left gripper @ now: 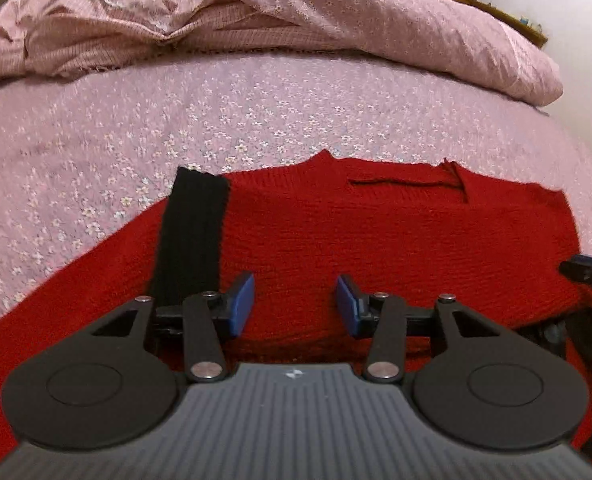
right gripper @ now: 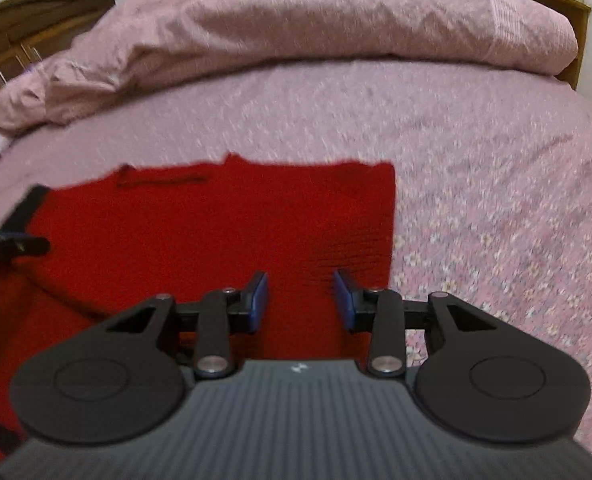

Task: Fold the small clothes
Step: 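Open the left gripper to release the folded sleeve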

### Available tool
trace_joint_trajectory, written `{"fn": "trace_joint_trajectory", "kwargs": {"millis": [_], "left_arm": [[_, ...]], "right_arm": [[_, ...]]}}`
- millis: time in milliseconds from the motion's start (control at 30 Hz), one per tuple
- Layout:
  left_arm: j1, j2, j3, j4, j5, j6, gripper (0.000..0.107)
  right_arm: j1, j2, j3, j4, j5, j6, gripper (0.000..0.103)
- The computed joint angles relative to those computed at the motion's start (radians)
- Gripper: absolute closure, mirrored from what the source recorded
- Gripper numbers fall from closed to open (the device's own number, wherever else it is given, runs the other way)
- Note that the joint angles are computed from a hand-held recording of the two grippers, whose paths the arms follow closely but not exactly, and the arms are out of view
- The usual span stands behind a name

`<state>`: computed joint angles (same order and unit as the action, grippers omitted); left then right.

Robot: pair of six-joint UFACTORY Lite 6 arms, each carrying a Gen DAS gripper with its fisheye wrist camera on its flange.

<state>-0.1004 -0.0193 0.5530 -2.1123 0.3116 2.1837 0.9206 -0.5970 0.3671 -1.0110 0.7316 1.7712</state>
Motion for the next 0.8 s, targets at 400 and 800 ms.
{"fn": "trace_joint_trajectory", "kwargs": {"millis": [400,800], "left_arm": [[0.145,0.058,0.133,0.626,0.159,-0.677,0.052],[0.390,-0.130,0.055,0.925,0.565,-1.032,0.048]], "right_arm": [[-0.051,0.026,-0.073,-0.221,-0.062,0.233,0.060],[0.269,-0.109,-0.033,-0.028,0.207,0.262,0.052]]}}
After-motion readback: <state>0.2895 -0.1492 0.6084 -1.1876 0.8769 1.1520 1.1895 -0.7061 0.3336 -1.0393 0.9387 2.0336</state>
